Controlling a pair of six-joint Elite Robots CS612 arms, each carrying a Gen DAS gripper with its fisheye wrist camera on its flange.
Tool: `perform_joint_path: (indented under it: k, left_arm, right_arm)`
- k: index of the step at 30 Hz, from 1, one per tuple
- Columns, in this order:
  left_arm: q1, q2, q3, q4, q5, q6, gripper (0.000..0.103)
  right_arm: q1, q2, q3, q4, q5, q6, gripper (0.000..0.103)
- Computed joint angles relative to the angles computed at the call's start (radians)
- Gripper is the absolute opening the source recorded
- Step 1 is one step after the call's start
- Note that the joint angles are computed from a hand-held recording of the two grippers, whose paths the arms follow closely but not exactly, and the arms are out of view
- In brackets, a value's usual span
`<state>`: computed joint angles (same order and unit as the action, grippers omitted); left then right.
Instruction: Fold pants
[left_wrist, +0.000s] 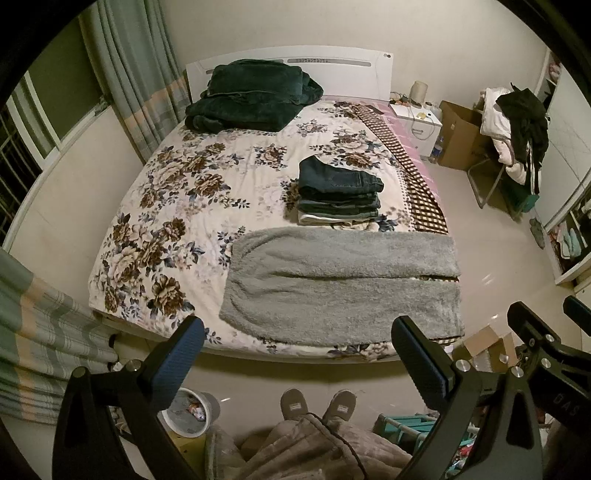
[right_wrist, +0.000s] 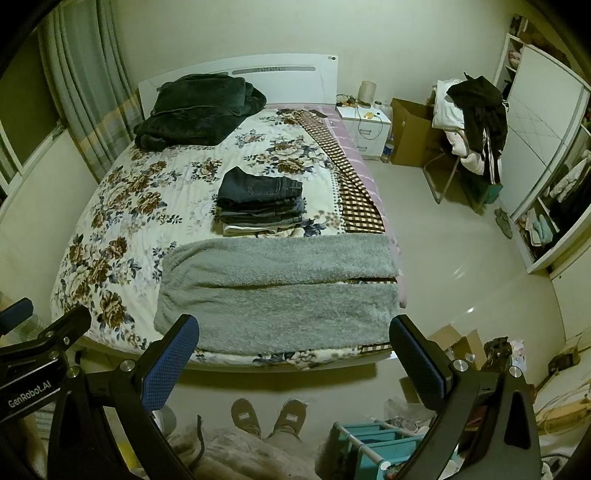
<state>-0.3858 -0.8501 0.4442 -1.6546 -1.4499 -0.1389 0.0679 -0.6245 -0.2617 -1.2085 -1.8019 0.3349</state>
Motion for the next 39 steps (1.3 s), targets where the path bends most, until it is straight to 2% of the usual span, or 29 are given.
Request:
perform_joint_path:
  k: [13, 16, 33, 37, 39]
  left_arm:
    - [0.005, -0.004, 0.004, -0.003, -0.008, 0.005, 0.103]
    - [0.010, 0.006, -0.024, 0.011, -0.012, 0.011, 0.103]
    - [0.012, -0.004, -0.003, -0.004, -0.019, 0.009, 0.103]
    - [0.012, -0.009, 0.004, -0.012, -0.017, 0.010, 0.103]
    - [0.010, -0.008, -0.004, -0.007, -0.016, 0.007, 0.103]
  right_arm:
    - [0.000, -0.004, 0.005, -0.001, -0.002, 0.001, 0.103]
    - [0.003, -0.001, 0.000, 0.000, -0.004, 0.004, 0.103]
    - [0.004, 0.004, -0.011, 0.004, -0.004, 0.003, 0.103]
    - [0.007, -0.046, 0.086, -0.039, 0.000, 0.007, 0.103]
    - [0.008, -0.034, 0.061, -0.029, -0.003, 0.009, 0.103]
